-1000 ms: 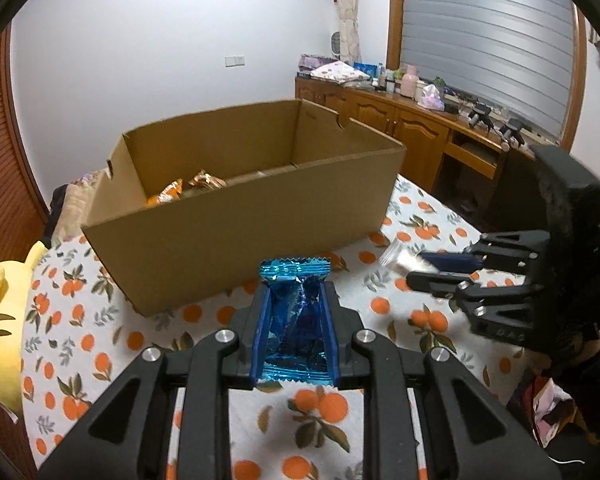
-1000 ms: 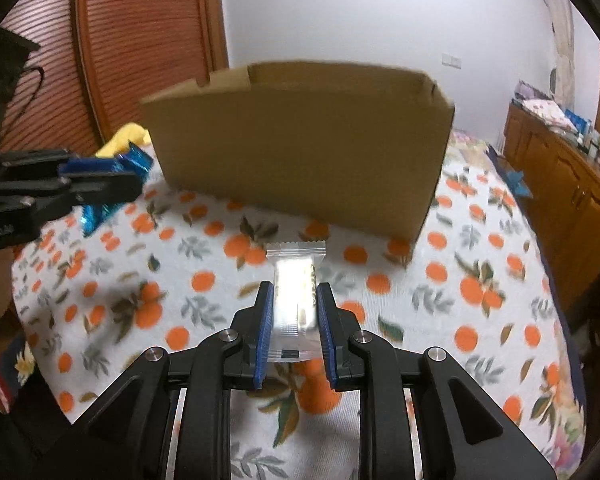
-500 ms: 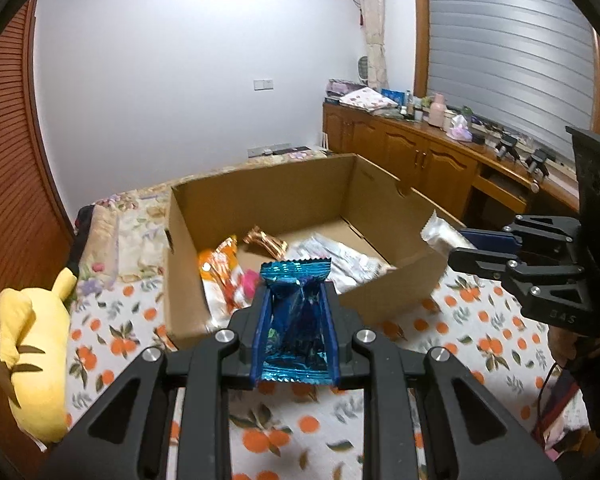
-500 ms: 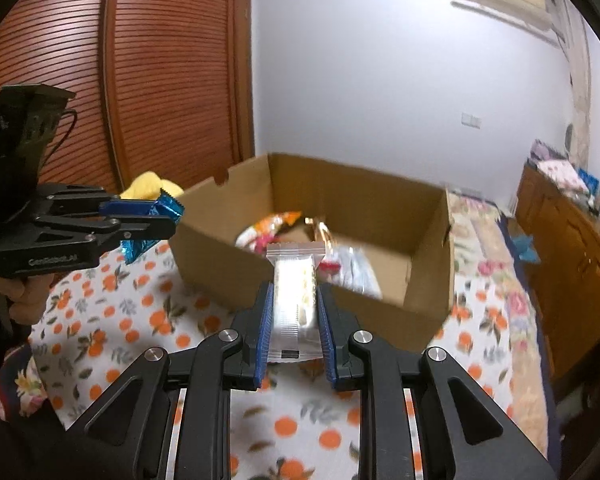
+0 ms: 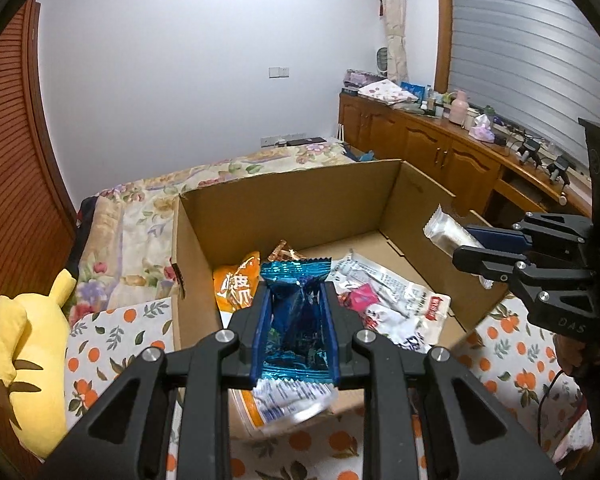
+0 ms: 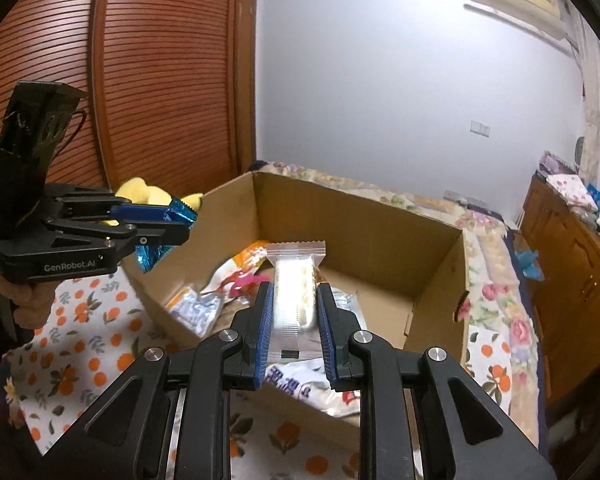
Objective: Organize snacks
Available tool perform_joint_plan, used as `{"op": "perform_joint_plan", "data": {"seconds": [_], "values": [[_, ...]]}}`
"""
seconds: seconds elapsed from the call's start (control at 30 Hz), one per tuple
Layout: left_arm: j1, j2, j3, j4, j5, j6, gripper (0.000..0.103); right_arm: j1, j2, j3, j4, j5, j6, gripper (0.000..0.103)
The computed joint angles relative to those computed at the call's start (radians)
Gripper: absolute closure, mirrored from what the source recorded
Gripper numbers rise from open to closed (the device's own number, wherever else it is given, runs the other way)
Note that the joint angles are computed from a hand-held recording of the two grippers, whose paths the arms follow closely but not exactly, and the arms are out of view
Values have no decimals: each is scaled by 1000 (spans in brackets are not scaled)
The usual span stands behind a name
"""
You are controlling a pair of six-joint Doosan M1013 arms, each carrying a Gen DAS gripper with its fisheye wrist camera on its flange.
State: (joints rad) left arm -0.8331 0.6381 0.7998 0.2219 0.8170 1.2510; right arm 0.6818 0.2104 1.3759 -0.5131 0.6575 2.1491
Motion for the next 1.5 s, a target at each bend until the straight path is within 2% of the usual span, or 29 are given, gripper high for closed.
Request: {"op": "perform_joint_plan", "data": {"seconds": [0.33, 0.47, 0.77, 1.17, 1.4, 1.5], "values": [[6, 41, -60, 3, 38, -2, 79, -36, 37, -31, 71, 27, -32, 83], [6, 46, -65, 13, 44, -10, 75, -40, 43, -36, 88, 32, -37, 82], [-2, 16, -12, 38, 17, -50, 74, -38, 37, -29, 74, 33, -5, 78], [-41, -83, 122, 142, -61, -132, 69, 17, -13, 15, -70, 31, 136, 72], [-66, -145, 200, 236, -104, -211, 55, 56, -48, 38, -173, 48, 243, 66], [-78, -165, 225, 284, -110, -244, 52, 72, -60, 47, -226, 62, 289, 61]]}}
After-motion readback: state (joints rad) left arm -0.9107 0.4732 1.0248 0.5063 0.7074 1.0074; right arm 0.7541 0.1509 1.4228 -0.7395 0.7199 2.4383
